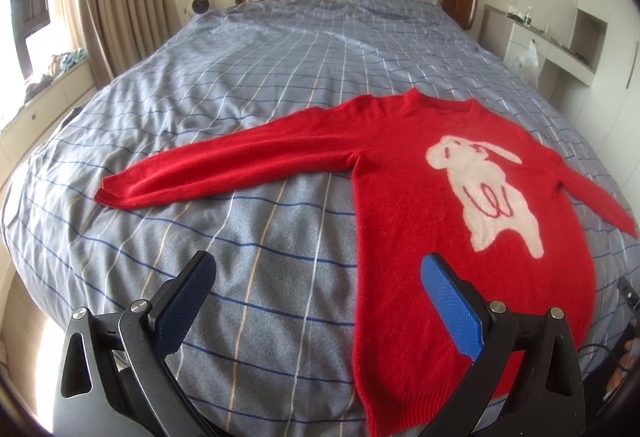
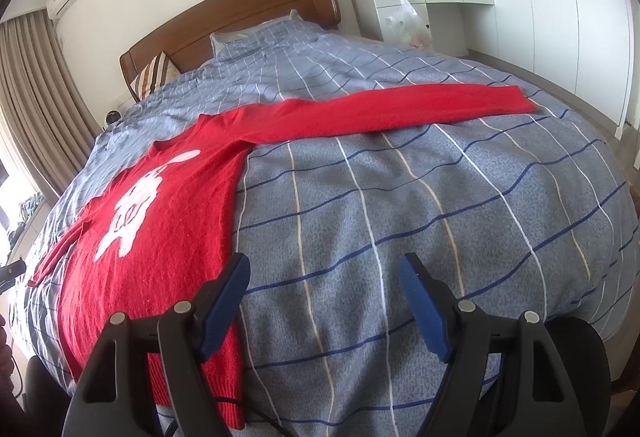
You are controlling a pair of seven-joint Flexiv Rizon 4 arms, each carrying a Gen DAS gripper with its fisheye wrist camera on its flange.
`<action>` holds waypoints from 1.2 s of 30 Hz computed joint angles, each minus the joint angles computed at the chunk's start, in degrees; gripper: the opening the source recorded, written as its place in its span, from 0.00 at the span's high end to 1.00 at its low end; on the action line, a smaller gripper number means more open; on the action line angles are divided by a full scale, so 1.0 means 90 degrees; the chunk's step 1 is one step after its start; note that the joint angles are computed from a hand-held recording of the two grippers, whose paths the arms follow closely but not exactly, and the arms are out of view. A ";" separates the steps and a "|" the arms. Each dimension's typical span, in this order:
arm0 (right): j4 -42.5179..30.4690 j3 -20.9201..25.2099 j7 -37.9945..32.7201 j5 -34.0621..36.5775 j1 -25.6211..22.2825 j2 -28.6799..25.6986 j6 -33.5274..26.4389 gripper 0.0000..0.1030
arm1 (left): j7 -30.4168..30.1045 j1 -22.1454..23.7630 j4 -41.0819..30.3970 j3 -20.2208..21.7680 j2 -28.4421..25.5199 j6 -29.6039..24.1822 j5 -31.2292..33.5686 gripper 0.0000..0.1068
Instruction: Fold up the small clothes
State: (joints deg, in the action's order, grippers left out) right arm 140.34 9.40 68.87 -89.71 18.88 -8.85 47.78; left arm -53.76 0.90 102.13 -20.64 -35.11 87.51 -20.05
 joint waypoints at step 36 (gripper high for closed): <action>-0.0021 -0.0005 0.0005 -0.0015 0.0003 -0.0030 0.0010 0.26 | -0.0064 0.0037 0.0107 -0.0088 0.0154 -0.0089 -0.0221 0.04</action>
